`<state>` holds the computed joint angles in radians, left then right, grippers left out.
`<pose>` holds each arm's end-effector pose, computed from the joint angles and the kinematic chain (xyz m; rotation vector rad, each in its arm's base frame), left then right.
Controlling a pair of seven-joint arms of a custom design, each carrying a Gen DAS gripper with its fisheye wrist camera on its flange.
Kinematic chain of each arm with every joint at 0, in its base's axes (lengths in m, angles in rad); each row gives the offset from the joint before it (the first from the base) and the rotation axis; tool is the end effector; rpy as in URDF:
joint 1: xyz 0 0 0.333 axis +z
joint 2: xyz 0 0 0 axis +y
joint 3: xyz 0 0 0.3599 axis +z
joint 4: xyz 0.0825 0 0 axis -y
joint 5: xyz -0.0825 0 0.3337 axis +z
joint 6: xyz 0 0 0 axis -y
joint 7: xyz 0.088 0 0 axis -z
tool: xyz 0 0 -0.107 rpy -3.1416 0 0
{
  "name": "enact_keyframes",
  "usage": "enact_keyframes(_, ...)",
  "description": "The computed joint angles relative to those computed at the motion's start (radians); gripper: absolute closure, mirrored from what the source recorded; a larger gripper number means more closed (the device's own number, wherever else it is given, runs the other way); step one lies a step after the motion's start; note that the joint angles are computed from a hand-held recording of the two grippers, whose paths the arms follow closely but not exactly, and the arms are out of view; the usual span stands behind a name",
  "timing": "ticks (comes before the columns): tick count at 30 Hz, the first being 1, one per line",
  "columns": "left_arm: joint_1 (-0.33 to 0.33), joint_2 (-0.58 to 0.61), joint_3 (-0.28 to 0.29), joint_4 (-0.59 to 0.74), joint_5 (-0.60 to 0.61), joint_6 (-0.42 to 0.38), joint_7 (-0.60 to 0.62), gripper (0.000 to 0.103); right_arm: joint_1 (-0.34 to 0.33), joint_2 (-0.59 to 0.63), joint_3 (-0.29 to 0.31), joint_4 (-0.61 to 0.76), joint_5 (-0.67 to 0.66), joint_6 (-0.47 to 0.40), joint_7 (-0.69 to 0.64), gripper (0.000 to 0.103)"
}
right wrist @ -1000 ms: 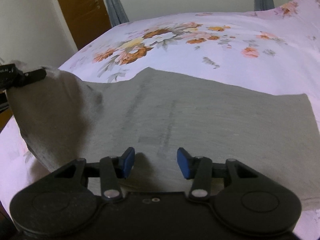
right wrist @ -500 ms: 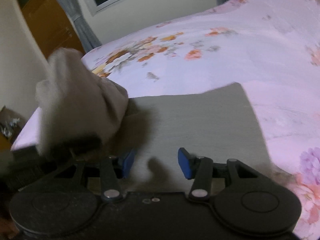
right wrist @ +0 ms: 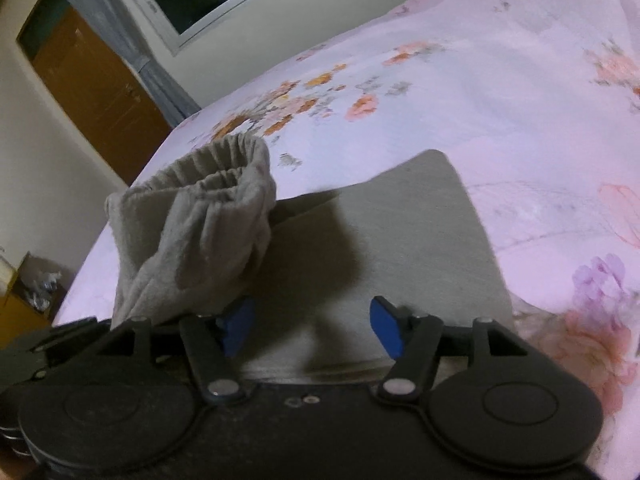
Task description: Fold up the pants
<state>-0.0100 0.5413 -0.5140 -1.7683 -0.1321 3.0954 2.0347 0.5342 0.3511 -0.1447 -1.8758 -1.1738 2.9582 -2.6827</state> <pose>0.6368 -0.2677 0.4552 -1.1035 2.3104 -1.0867 0.5521 0.3057 0.4498 -1.1581 1.9926 -0.4110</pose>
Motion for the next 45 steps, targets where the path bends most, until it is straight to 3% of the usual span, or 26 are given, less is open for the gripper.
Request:
enact_keyframes(5, 0.064, -0.026, -0.079, -0.043, -0.031, 0.008, 0.033, 0.063, -0.003, -0.026, -0.004, -0.03, -0.056, 0.028, 0.081, 0.037)
enact_keyframes(10, 0.094, -0.052, -0.095, -0.075, -0.072, 0.036, -0.017, 0.062, -0.012, -0.009, -0.016, -0.017, -0.141, 0.109, 0.218, 0.035)
enact_keyframes(14, -0.004, -0.072, 0.062, -0.077, -0.054, 0.043, -0.122, 0.062, -0.03, 0.02, 0.002, -0.007, -0.083, 0.15, 0.191, 0.031)
enact_keyframes(17, -0.091, -0.065, 0.194, -0.06, -0.019, 0.022, -0.216, 0.062, 0.006, 0.04, -0.032, 0.007, -0.051, 0.164, 0.201, 0.024)
enact_keyframes(19, -0.125, -0.051, 0.248, -0.037, 0.008, -0.022, -0.266, 0.061, 0.026, 0.059, -0.055, 0.025, -0.024, 0.173, 0.202, 0.023)
enact_keyframes(27, -0.06, -0.007, 0.183, -0.024, 0.014, -0.016, -0.296, 0.059, 0.013, 0.125, -0.023, 0.085, 0.208, 0.142, -0.008, 0.025)
enact_keyframes(28, -0.057, -0.005, 0.179, -0.025, 0.016, -0.012, -0.297, 0.058, 0.028, 0.128, -0.033, 0.09, 0.223, 0.122, -0.02, 0.033)
enact_keyframes(29, -0.05, -0.003, 0.172, -0.029, 0.017, -0.004, -0.297, 0.058, 0.049, 0.131, -0.051, 0.094, 0.23, 0.102, -0.026, 0.048)
enact_keyframes(30, -0.037, -0.001, 0.157, -0.033, 0.015, 0.002, -0.295, 0.058, 0.074, 0.133, -0.08, 0.094, 0.225, 0.102, -0.019, 0.055)
enact_keyframes(33, -0.013, 0.001, 0.13, -0.039, 0.018, 0.014, -0.287, 0.057, 0.183, 0.139, -0.218, 0.083, 0.172, 0.148, 0.059, 0.06)
enact_keyframes(35, -0.018, -0.002, 0.139, -0.044, 0.022, 0.027, -0.296, 0.057, 0.245, 0.137, -0.281, 0.091, 0.132, 0.129, 0.067, 0.063)
enact_keyframes(38, -0.008, -0.007, 0.132, -0.056, 0.023, 0.047, -0.31, 0.057, 0.287, 0.134, -0.319, 0.122, 0.036, 0.087, 0.111, 0.065)
enact_keyframes(41, -0.009, -0.007, 0.137, -0.058, 0.033, 0.057, -0.323, 0.057, 0.274, 0.121, -0.299, 0.136, -0.024, 0.061, 0.118, 0.066)
enact_keyframes(43, 0.002, -0.007, 0.126, -0.064, 0.037, 0.079, -0.329, 0.057, 0.297, 0.105, -0.329, 0.14, -0.126, 0.055, 0.215, 0.067)
enact_keyframes(45, 0.01, -0.004, 0.113, -0.065, 0.044, 0.096, -0.338, 0.057, 0.302, 0.082, -0.331, 0.142, -0.196, 0.025, 0.232, 0.067)
